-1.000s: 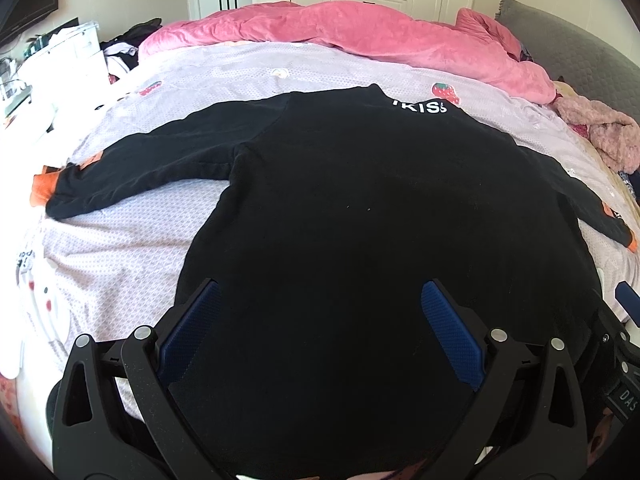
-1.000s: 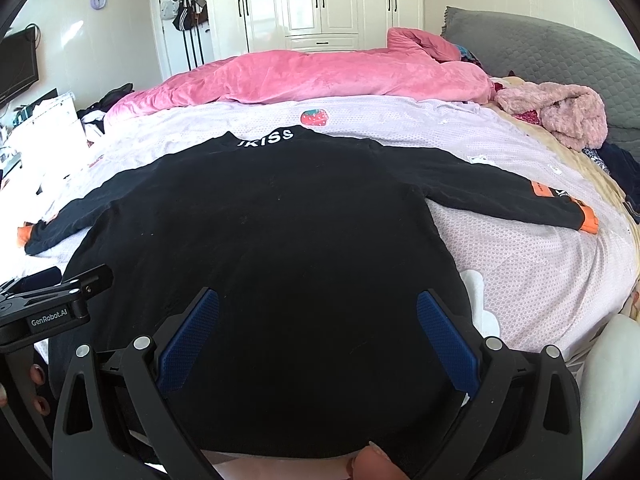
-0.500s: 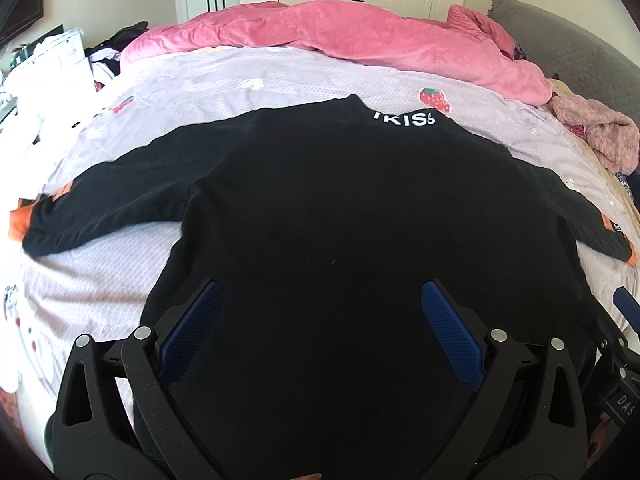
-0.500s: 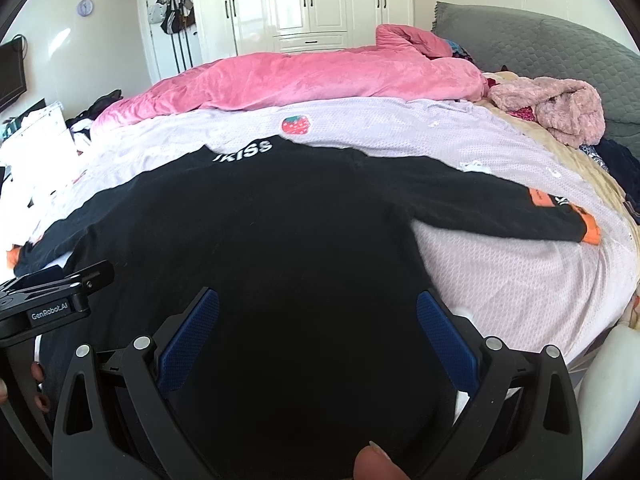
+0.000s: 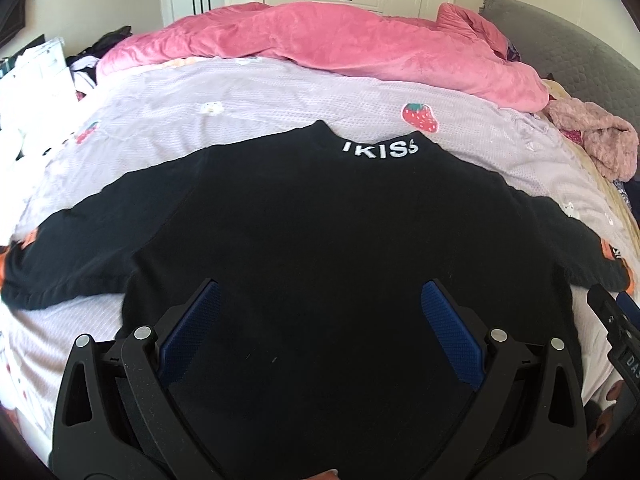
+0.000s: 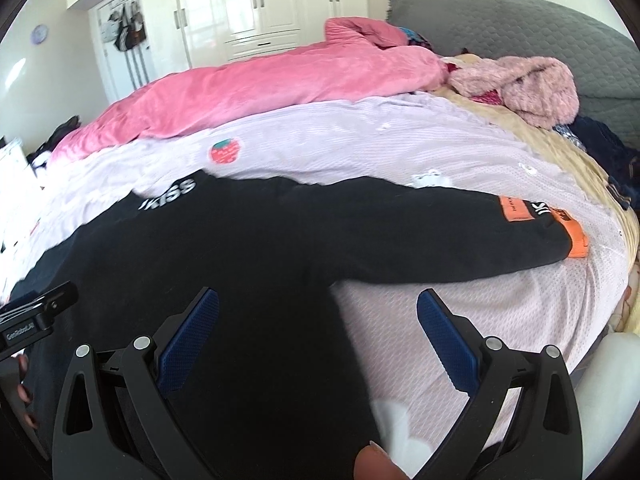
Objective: Fold small clothes
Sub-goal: 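Grasp the orange cuff of one sleeve with the right tool and lift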
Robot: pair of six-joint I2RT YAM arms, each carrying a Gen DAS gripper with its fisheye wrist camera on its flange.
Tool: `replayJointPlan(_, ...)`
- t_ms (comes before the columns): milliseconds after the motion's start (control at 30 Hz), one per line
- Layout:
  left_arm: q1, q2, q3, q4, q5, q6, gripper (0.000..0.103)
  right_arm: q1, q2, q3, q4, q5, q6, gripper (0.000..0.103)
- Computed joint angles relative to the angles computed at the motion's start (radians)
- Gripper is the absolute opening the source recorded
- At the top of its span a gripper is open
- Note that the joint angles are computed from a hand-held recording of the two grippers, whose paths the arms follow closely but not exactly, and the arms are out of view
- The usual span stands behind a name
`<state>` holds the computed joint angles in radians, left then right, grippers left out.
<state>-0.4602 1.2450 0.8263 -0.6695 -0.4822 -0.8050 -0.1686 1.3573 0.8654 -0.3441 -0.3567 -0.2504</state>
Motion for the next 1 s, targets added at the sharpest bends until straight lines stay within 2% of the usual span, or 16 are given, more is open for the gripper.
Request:
replayJointPlan(500, 0.130, 0.228, 0.122, 0.116, 0.116, 0.119, 0.094, -0.142, 0.313, 0.231, 0.034, 0.056, 0.070, 0.099)
replayJointPlan(567, 0.142, 0.252, 0.136, 0.123, 0.122, 0.133, 0.094, -0.162, 0.362, 0.275, 0.024, 0.086, 0.093, 0.099)
replayJointPlan(1000, 0.202, 0.397, 0.226, 0.152, 0.140, 0.189, 0.094, -0.296, 0.672, 0.625, -0.079, 0.051, 0.284, 0.099)
